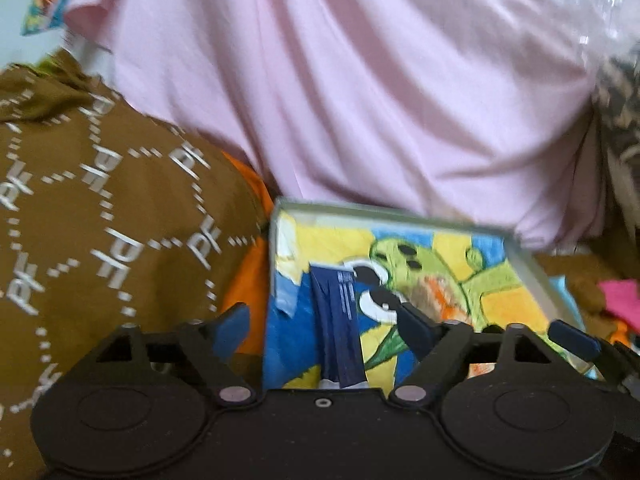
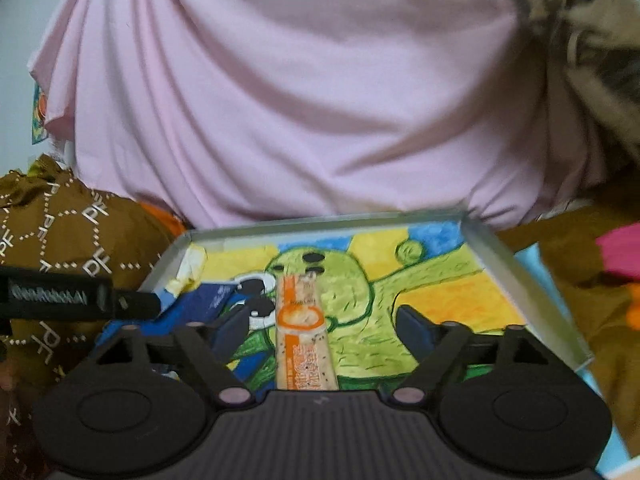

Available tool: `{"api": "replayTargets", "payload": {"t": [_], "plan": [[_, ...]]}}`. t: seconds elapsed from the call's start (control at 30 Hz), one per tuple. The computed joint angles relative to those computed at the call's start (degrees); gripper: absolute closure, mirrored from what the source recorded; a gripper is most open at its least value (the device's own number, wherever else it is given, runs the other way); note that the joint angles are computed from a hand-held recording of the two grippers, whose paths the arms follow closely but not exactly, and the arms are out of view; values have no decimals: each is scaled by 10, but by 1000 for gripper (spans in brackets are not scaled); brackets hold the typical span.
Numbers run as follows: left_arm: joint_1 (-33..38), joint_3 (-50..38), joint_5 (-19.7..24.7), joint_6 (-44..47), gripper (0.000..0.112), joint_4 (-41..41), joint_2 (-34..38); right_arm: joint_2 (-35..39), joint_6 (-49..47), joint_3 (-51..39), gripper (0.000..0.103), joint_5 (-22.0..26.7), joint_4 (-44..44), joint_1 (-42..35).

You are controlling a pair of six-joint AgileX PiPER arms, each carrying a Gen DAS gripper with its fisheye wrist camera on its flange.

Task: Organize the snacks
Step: 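Carry blue pack and bread bar into grey tray and release both, then move both tools back over the remaining snack pile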

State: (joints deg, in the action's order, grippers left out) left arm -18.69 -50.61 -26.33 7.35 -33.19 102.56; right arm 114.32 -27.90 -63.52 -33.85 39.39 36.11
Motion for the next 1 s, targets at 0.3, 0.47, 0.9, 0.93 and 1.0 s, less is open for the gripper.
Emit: {"api": "replayTargets", "payload": {"t": [0.3,0.47,0.9,0.93,1.0], "plan": [[-49,157,-103,44,10,-76,-143,-94,3,141,0,-146,16,88],[-93,242,-149,84,10,-142,-224,-142,-24,208,0,-200,59,151],[-322,401,-272,262,10,-425,-389,-198,-68,307,0,-268,193,323],[-342,408,-280,275,10,-450,-397,-200,-70,313,0,-268,199,333],[-377,415,-287,320,10,-509,-412,-201,-73,324,0,-269,215,358]]}}
